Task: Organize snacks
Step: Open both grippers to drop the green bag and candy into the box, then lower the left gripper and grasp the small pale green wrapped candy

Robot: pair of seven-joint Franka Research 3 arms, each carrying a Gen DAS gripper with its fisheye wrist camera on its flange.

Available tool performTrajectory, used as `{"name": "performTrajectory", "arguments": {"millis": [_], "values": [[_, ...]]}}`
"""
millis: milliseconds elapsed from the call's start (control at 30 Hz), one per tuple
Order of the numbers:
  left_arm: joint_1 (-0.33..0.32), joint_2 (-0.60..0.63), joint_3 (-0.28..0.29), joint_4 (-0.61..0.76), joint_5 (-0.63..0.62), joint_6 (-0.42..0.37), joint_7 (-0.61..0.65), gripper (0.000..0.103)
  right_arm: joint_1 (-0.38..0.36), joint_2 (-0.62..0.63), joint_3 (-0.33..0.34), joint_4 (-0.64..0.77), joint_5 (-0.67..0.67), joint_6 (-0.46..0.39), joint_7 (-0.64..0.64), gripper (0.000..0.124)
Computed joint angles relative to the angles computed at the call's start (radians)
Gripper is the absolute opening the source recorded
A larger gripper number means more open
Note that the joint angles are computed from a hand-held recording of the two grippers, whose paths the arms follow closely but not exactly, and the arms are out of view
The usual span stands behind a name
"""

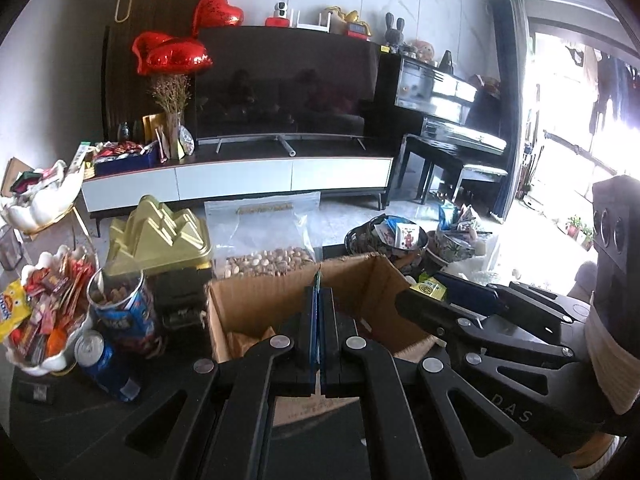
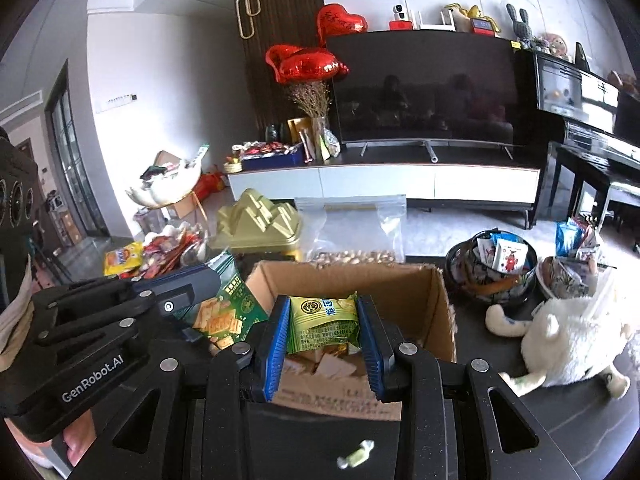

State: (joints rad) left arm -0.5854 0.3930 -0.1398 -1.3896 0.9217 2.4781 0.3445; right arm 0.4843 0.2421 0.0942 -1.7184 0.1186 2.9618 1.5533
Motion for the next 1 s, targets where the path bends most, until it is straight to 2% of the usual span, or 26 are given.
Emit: {"name": "performTrajectory", "arguments": {"millis": [67,200,267,300,333,400,667,867,1000], "values": [[0.009,0.030,0.001,0.036,-0.012,0.005,0.029,0.003,-0.003,0.033,-0.003,0.042,0.000,-0.015,0.000,0.035],[0.002,0.108,0.022,0.136,-0.037,-0.042,0.088,0.004,-0.009,0.097,-0.005,0.115,0.014,-0.043,-0.005,0.035],[-0.018,0.144,0.040,0.188,-0.045,-0.105,0.107,0.015,0.004,0.129,-0.026,0.149,0.000,-0.058,0.016,0.045],[-0.026,0.148,0.049,0.192,-0.045,-0.124,0.102,0.034,0.021,0.139,-0.050,0.159,-0.025,-0.063,0.039,0.053],[-0.030,0.145,0.056,0.186,-0.041,-0.129,0.091,0.045,0.031,0.142,-0.064,0.158,-0.042,-0.059,0.055,0.054],[-0.038,0.129,0.067,0.153,-0.021,-0.128,0.054,0.045,0.047,0.140,-0.089,0.144,-0.079,-0.049,0.089,0.054],[-0.058,0.065,0.041,0.056,0.042,-0.151,-0.017,0.047,0.040,0.055,-0.094,0.011,-0.113,-0.011,0.157,0.061],[-0.074,0.025,0.011,0.010,0.093,-0.149,-0.056,0.057,0.063,-0.062,-0.139,-0.142,-0.232,0.041,0.313,0.067],[-0.077,0.008,-0.010,-0.014,0.099,-0.129,-0.069,0.059,0.032,-0.123,-0.119,-0.219,-0.302,0.056,0.376,0.069]]}}
